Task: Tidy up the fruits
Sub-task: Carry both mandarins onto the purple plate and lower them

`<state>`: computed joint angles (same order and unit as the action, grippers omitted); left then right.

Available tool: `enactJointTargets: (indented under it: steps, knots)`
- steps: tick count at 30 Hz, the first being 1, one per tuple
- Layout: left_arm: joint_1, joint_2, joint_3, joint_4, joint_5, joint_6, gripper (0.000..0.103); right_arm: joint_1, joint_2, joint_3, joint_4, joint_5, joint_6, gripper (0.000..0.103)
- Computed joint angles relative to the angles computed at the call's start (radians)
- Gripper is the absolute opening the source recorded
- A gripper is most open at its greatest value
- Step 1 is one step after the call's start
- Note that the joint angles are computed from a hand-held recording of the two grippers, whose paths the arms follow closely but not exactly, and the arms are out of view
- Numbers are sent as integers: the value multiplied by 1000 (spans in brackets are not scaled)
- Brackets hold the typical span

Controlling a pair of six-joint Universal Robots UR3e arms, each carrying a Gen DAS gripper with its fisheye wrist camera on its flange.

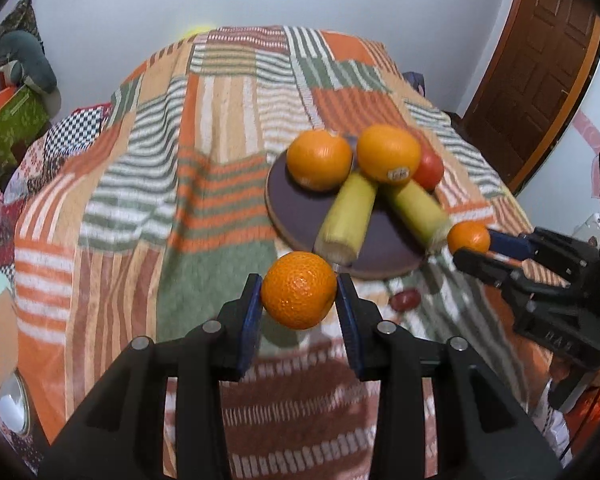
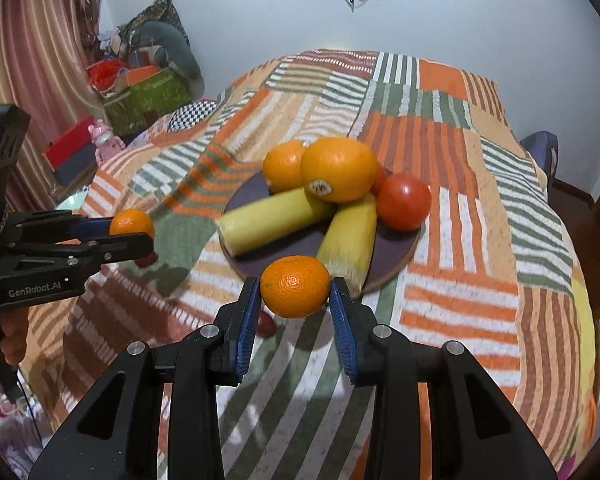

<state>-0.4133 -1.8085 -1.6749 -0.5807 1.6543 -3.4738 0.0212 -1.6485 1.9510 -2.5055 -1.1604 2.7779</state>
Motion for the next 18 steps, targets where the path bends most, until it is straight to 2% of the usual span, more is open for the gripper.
enactJointTargets:
  steps: [18]
  knots:
    - [35, -270, 356, -60, -14, 66, 37, 60, 230, -215, -58, -38, 19, 33]
